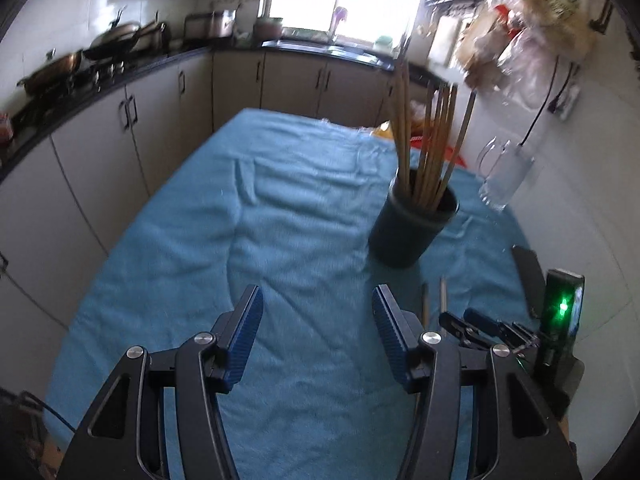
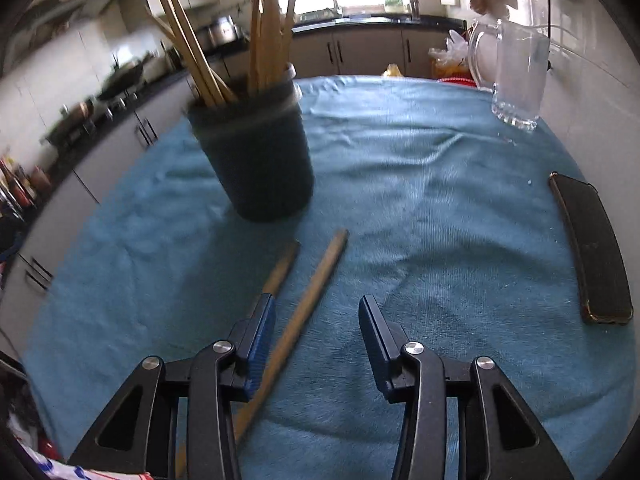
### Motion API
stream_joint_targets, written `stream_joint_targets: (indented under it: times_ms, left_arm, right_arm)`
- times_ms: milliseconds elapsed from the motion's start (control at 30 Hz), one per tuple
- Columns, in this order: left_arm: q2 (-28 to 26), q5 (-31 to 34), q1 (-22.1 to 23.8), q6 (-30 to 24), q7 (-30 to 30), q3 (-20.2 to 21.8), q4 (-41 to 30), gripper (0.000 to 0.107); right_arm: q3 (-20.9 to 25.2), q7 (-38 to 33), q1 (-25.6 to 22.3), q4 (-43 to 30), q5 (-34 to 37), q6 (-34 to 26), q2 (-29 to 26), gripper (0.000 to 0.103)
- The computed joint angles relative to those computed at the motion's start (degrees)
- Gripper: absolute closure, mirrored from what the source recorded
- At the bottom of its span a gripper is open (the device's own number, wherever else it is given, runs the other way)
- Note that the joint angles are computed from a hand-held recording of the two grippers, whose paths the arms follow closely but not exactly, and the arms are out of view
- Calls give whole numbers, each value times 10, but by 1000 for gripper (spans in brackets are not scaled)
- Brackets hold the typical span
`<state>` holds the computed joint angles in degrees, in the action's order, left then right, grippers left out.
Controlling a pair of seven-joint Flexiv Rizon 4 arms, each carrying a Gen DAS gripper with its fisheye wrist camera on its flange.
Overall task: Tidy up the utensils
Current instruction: 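Close the left gripper on a chopstick while the right gripper grasps the last one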
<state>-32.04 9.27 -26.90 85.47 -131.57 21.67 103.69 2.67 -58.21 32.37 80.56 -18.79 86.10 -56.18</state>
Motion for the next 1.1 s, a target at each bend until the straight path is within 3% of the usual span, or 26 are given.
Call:
stream_joint_targets:
  times_ms: [33,100,133,200,333,533,833,900,933,1100]
  left_arm:
    - [-4,-2,-1,-3,-2,-1,-3,51]
    - [-17,0,-14,-23,-8,6,-20,51]
    - [-22,1,-13,-30,-9,2,-28,51]
    - [-36,3,-12,-56,-6,-10,-52,51]
    - [-67,8,0,-102,11,-46,-105,54]
    - [-134,-5,27,-160,57,-104,-199,74]
    - [-208,20,22,-257,92,-106,-326,74]
    - [-213,28,21,-264,90,-102,-339,81]
    - [-213,29,24,-265,91,-106,-340,99]
    - [-181,27,38,-252,67,-111,-286,100]
  right_arm:
    - [-8,2,4,2,-1,3,-1,59]
    - [-38,13,19,3,-7,-4,0,82]
    - [-52,21,25,3,-8,-5,-1,88]
    - [-69,42,28,15,-3,10,1,89]
    - [-7,44,-26,24,20,31,4,90]
    - [74,30,-90,22,48,49,-4,94]
    - [76,23,-90,26,54,61,-4,94]
    - [79,20,-93,25,54,62,-6,93]
    - [76,20,-91,25,55,64,-5,93]
    - [68,20,-86,29,54,70,-5,94]
